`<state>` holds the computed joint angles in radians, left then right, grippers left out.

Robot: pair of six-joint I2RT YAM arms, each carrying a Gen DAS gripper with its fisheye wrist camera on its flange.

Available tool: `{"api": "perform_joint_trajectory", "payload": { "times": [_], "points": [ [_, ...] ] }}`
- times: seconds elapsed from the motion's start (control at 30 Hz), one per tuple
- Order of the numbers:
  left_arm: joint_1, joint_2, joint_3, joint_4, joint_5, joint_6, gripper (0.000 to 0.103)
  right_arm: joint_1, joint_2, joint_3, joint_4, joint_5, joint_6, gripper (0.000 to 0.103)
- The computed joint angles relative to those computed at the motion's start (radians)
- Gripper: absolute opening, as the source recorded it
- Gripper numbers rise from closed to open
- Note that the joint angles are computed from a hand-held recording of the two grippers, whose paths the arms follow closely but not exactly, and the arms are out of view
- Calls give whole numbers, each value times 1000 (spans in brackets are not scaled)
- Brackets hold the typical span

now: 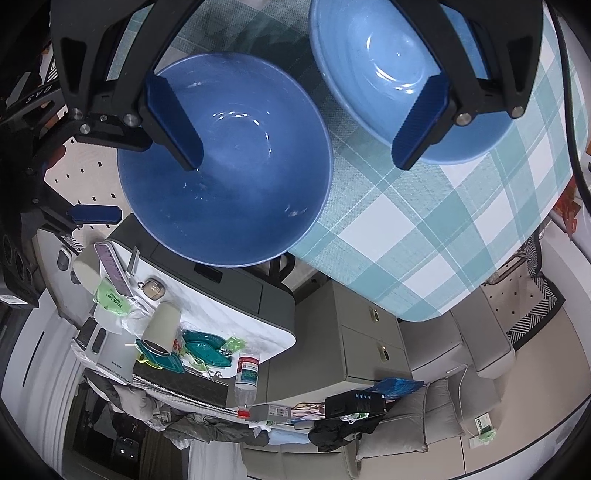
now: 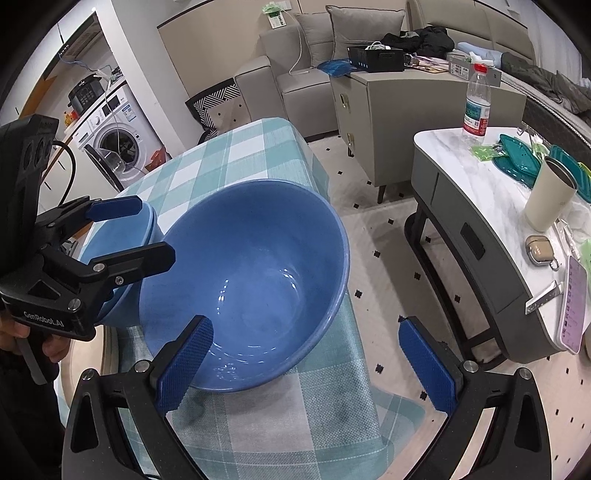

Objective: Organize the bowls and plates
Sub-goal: 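Close the left gripper on the blue bowl rim while the right gripper grips its opposite rim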

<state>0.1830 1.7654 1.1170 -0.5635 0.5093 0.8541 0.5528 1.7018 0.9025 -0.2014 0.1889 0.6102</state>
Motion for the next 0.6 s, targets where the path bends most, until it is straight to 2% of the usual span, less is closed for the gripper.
{"api": "perform_joint_trajectory", "payload": {
  "times": [0.27,0.6],
  "points": [
    [-10,36,13,1,-9,-1,103,-12,10,-6,13,-13,7,102],
    [-9,63,38,-35,39,14,101,-13,28,-13,49,-32,12,102]
  ]
}}
